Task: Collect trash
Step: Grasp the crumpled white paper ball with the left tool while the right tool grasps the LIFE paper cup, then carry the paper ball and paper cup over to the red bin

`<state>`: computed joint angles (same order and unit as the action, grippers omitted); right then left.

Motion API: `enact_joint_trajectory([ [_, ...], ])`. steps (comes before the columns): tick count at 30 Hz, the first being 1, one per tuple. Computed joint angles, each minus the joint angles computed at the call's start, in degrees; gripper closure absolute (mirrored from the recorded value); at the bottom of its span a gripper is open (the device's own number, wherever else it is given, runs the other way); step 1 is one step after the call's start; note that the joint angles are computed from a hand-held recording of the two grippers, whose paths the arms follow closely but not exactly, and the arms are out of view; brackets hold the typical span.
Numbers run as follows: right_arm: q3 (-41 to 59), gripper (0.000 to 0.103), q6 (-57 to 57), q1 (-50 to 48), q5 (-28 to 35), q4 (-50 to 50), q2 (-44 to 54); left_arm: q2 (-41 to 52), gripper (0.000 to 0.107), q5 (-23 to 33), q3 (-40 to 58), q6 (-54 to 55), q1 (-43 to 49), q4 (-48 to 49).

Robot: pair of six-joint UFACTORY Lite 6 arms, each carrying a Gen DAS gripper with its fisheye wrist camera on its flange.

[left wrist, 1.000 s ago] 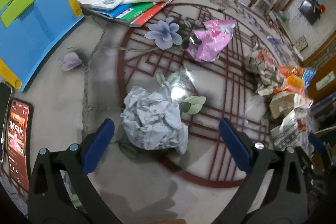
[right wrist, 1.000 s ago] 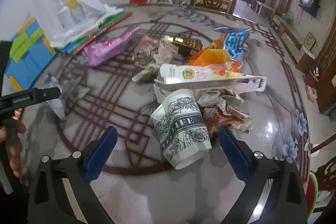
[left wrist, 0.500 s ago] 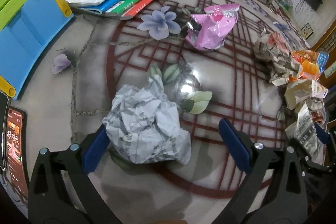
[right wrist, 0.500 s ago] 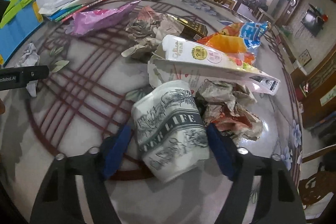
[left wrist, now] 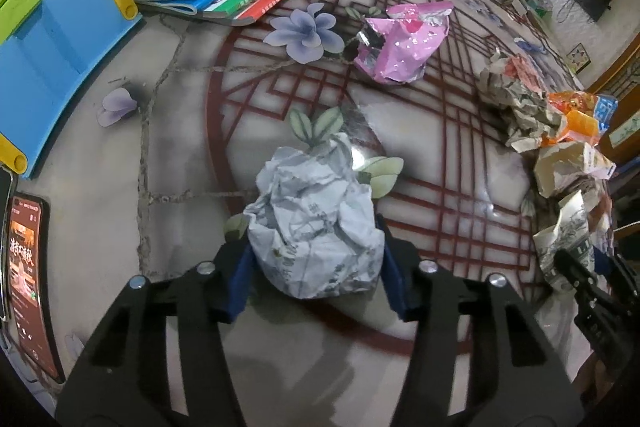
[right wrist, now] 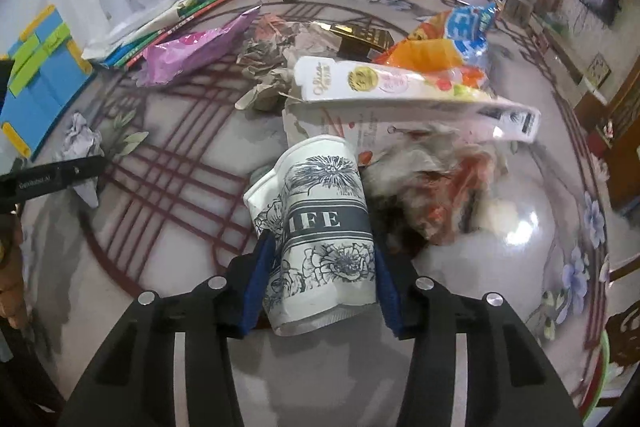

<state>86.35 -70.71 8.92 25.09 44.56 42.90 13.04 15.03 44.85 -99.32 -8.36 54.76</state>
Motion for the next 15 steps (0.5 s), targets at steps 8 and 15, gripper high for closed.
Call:
enact_joint_trajectory([
  [8, -4.4, 0.059, -3.9, -2.8, 2.5, 4.6, -5.1, -8.2, 0.059, 0.3, -4.7, -4.4, -2.3, 2.7],
  [15, -8.7, 0.059, -7.9, -7.1, 6.8, 8.7, -11.3, -12.1, 0.059, 6.2, -4.3, -5.4, -10.6, 4.2],
])
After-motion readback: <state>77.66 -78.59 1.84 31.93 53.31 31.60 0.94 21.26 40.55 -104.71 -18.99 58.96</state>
